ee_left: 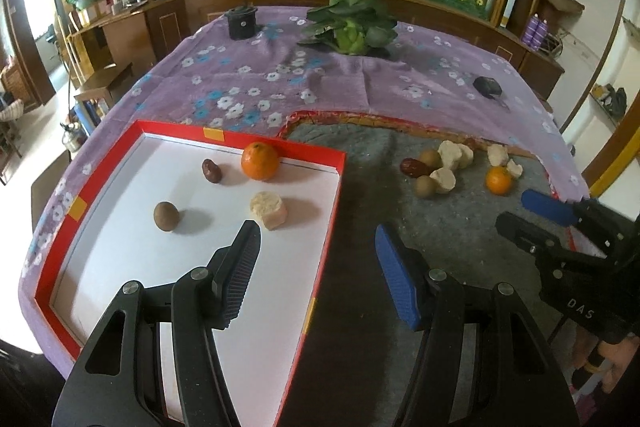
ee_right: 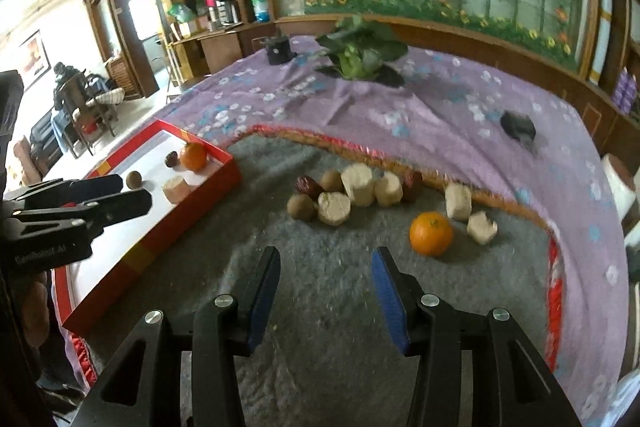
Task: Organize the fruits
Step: 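Withdraw both open grippers from the tray back toward the fruit pile, then grasp a brown round nut with the left gripper while the right gripper grasps a beige cake cube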
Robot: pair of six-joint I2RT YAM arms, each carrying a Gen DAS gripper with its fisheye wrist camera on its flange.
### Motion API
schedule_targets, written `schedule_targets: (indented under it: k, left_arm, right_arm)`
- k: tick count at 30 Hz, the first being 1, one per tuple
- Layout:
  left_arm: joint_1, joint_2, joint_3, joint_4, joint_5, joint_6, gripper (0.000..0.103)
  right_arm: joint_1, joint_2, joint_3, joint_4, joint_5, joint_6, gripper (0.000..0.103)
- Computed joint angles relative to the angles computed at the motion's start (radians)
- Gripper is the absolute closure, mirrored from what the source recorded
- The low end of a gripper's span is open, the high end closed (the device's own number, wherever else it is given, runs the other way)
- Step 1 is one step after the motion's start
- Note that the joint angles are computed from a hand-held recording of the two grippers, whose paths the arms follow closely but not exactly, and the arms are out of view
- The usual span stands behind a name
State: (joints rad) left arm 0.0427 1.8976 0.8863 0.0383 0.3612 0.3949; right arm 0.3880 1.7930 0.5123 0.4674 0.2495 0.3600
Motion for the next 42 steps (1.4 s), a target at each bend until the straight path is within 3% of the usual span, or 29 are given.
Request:
schedule_targets:
  k: [4,13,20,30,32,36,37,42]
  left_arm:
    - [-0.025,0.02,0.004,-0.01,0.001,0.015,0.043]
    - [-0.101,0.099,0.071,-0.084,0.054,0.036,0.043]
    - [-0.217,0.189,0.157,-0.083,-0.012,0.032,0.043]
    - [-0.277,0.289,0.277,-0.097,-0.057,0.015,0.044]
    - [-0.287,0.314,0.305,-0.106,-0.07,0.014,0.058]
    - [-0.294,0.34,0.322,-0.102,-0.07,0.023,0.073]
    - [-0.291,0.337,0.317,-0.097,-0.066,0.033,0.082]
    - [-0.266,0.32,0.289,-0.075,-0.048,0.018,0.082]
  right_arm:
    - [-0.004,0.019,0.016,-0.012,0.001,-0.012,0.055]
    - [-0.084,0.051,-0.068,0.083,-0.051,0.013,0.055]
    - [-0.201,0.093,-0.108,0.192,-0.179,-0.039,0.055]
    - [-0.265,0.134,-0.094,0.254,-0.262,-0.085,0.054]
    - [-0.266,0.135,-0.092,0.257,-0.263,-0.088,0.054]
    - [-0.266,0.14,-0.093,0.267,-0.263,-0.089,0.054]
    - [-0.267,0.142,-0.092,0.267,-0.263,-0.088,0.054]
    - [-0.254,0.14,-0.068,0.23,-0.273,-0.087,0.055]
